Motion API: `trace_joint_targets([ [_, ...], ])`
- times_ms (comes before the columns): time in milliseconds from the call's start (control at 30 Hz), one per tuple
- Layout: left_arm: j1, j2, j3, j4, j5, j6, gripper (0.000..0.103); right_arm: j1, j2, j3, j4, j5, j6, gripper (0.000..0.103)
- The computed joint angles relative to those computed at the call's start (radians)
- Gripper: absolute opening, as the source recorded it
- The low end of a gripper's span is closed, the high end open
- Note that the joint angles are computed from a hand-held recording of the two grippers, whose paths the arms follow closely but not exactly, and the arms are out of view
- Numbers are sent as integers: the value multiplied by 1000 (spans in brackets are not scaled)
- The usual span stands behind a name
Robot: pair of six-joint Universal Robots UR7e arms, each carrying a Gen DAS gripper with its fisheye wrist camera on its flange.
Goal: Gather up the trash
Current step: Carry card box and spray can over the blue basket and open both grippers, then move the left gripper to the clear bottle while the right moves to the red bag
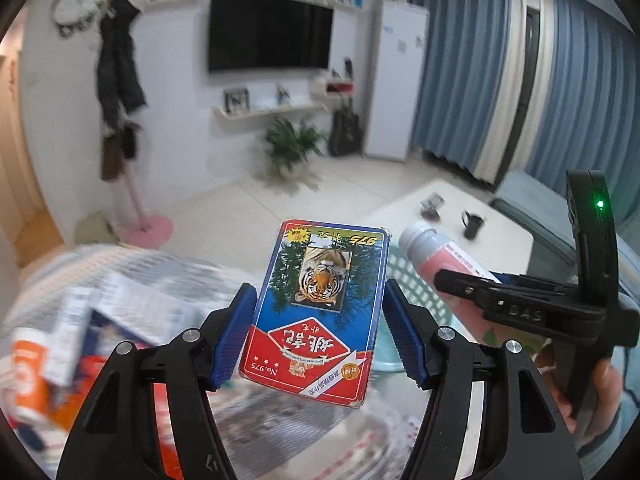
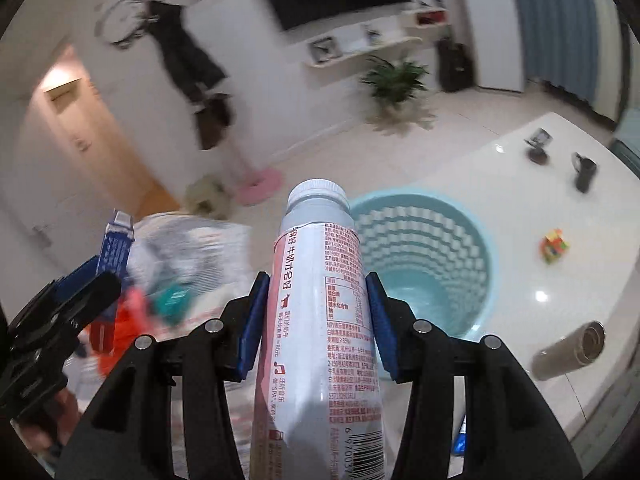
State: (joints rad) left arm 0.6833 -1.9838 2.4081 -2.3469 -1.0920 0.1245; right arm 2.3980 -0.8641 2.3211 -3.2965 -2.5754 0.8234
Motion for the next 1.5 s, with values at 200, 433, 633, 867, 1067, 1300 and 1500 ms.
trace_joint_targets([
  [200, 89, 229, 10, -77, -92, -10, 63, -172, 31, 114, -179, 109, -5, 45],
  [433, 131, 373, 18, -128, -69, 32, 66, -275, 89, 128, -247, 167, -7, 45],
  [633, 157, 351, 2, -99, -71, 20, 78, -282, 74, 139, -263, 162, 18, 54],
  [867, 137, 208, 12, -42, -73, 13, 78, -192, 20, 129, -141, 83, 101, 57],
  [1067, 89, -29, 26, 58, -47, 6, 78, -49, 30, 48, 27, 14, 139, 57],
  [1300, 56, -281, -38, 220, 43, -26, 78, 92, 154, -142, 44, 19, -21, 57],
  [1500, 101, -422, -147, 330, 208, 23, 78, 143, 303, -354, 97, 71, -180, 59],
])
